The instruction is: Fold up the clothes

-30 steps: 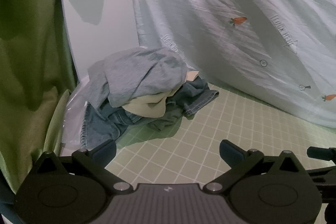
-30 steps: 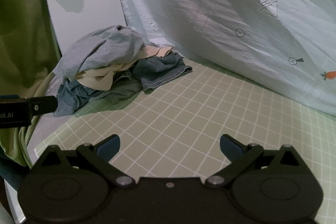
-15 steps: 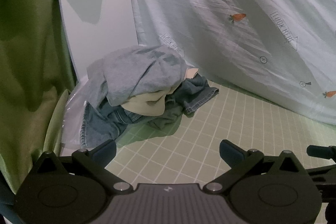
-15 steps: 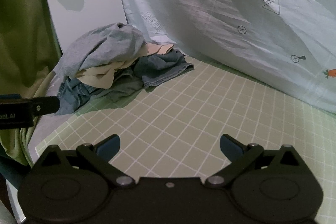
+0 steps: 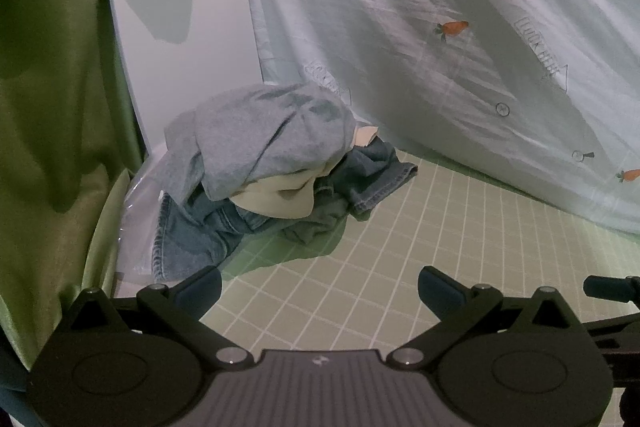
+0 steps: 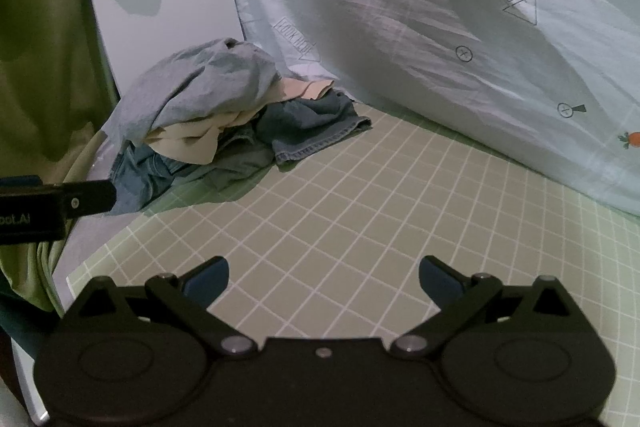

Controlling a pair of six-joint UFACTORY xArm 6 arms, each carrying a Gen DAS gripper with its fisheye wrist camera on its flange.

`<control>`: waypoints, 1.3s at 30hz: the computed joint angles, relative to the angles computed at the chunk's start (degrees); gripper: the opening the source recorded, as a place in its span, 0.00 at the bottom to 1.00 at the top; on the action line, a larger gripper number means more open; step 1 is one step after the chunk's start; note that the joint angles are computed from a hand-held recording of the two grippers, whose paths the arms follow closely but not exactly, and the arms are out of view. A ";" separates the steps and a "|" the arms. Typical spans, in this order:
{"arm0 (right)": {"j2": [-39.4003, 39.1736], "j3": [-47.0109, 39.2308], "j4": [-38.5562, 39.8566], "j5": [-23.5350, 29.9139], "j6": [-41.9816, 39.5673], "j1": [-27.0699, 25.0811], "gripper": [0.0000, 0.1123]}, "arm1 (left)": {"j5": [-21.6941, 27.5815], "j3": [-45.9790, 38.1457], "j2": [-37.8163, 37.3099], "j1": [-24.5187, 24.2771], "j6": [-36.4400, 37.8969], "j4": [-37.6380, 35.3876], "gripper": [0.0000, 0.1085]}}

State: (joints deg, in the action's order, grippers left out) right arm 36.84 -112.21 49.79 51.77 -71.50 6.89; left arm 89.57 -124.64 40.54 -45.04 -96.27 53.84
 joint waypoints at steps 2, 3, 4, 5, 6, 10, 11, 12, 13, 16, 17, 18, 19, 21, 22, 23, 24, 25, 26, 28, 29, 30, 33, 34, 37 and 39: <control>0.06 -0.15 -0.14 0.05 0.15 0.04 0.91 | 0.06 -0.18 0.10 0.02 0.14 -0.11 0.95; 0.01 -0.09 -0.15 0.00 0.16 0.08 0.91 | 0.09 -0.24 0.14 0.00 0.18 -0.12 0.95; 0.03 -0.12 -0.16 0.03 0.16 0.08 0.91 | 0.25 -0.73 0.44 -0.01 0.34 -0.12 0.95; 0.03 -0.13 -0.18 0.05 0.19 0.09 0.91 | 0.25 -0.72 0.45 -0.03 0.35 -0.13 0.95; 0.23 -0.45 -0.26 0.19 0.31 0.05 0.91 | 0.22 -0.61 0.40 -0.06 0.31 -0.21 0.95; 0.30 -0.55 -0.41 0.23 0.74 0.03 0.91 | -0.03 -0.37 0.22 0.07 0.47 -0.53 0.95; 0.35 -0.61 -0.43 0.29 0.83 0.02 0.91 | -0.02 -0.42 0.26 0.04 0.50 -0.55 0.95; 0.43 -0.71 -0.43 0.42 0.83 -0.03 0.91 | -0.01 -0.48 0.31 0.01 0.53 -0.58 0.95; 0.46 -0.74 -0.49 0.48 0.86 -0.02 0.91 | -0.01 -0.40 0.24 0.02 0.47 -0.61 0.95; 0.55 -0.84 -0.69 0.65 0.81 0.04 0.91 | 0.02 0.01 -0.03 0.04 0.19 -0.77 0.95; 0.65 -1.00 -0.74 0.79 0.69 0.04 0.91 | 0.11 0.12 -0.09 0.03 0.08 -0.87 0.95; 0.70 -1.09 -0.70 1.00 0.45 -0.01 0.91 | 0.15 0.01 -0.01 0.10 0.10 -0.99 0.95; 0.74 -1.15 -0.63 1.22 0.17 -0.08 0.91 | 0.04 0.26 -0.14 0.12 -0.08 -1.06 0.95; 0.67 -1.10 -0.63 1.51 -0.23 -0.03 0.91 | -0.30 1.02 -0.60 0.17 -0.50 -1.19 0.95; 0.64 -1.06 -0.69 1.57 -0.33 0.05 0.91 | -0.51 1.44 -0.87 0.21 -0.70 -1.26 0.95; 0.61 -1.07 -0.73 1.62 -0.39 0.15 0.91 | -0.71 1.87 -1.15 0.25 -0.90 -1.33 0.95; 0.59 -1.08 -0.77 1.67 -0.45 0.25 0.91 | -0.62 1.96 -1.26 0.29 -0.89 -1.51 0.95; 0.75 -1.39 -0.81 1.90 -0.46 0.32 0.91 | -0.37 1.99 -1.32 0.33 -0.85 -1.72 0.95; 1.04 -1.86 -0.88 2.14 -0.40 0.42 0.91 | -0.09 2.04 -1.41 0.36 -0.78 -1.99 0.95; 1.69 -2.96 -1.09 2.62 -0.16 0.66 0.91 | -0.46 3.17 -2.22 0.59 -1.17 -2.46 0.95; 2.16 -3.75 -1.24 2.96 0.06 0.84 0.91 | -1.09 4.25 -2.95 0.78 -1.66 -2.69 0.95; 2.50 -4.32 -1.30 3.17 0.18 0.98 0.91 | -1.64 5.15 -3.57 0.99 -2.10 -2.82 0.95; 3.88 -6.69 -1.49 3.94 0.60 1.58 0.91 | -2.08 6.30 -4.60 1.60 -2.00 -3.01 0.95; 4.46 -7.73 -1.59 4.23 0.86 1.88 0.91 | -1.98 6.72 -4.99 1.83 -1.69 -2.84 0.95; 7.76 -13.69 -2.16 6.10 2.79 3.01 0.91 | -1.27 8.55 -6.53 2.68 -1.41 -2.09 0.95; 11.14 -19.71 -2.75 7.76 4.63 3.96 0.91 | -1.35 10.76 -8.17 3.56 -1.75 -1.83 0.95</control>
State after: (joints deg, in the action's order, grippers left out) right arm 47.98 -131.93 47.04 59.53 -66.87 10.86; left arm 88.22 -113.88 32.37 -41.48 -98.02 52.01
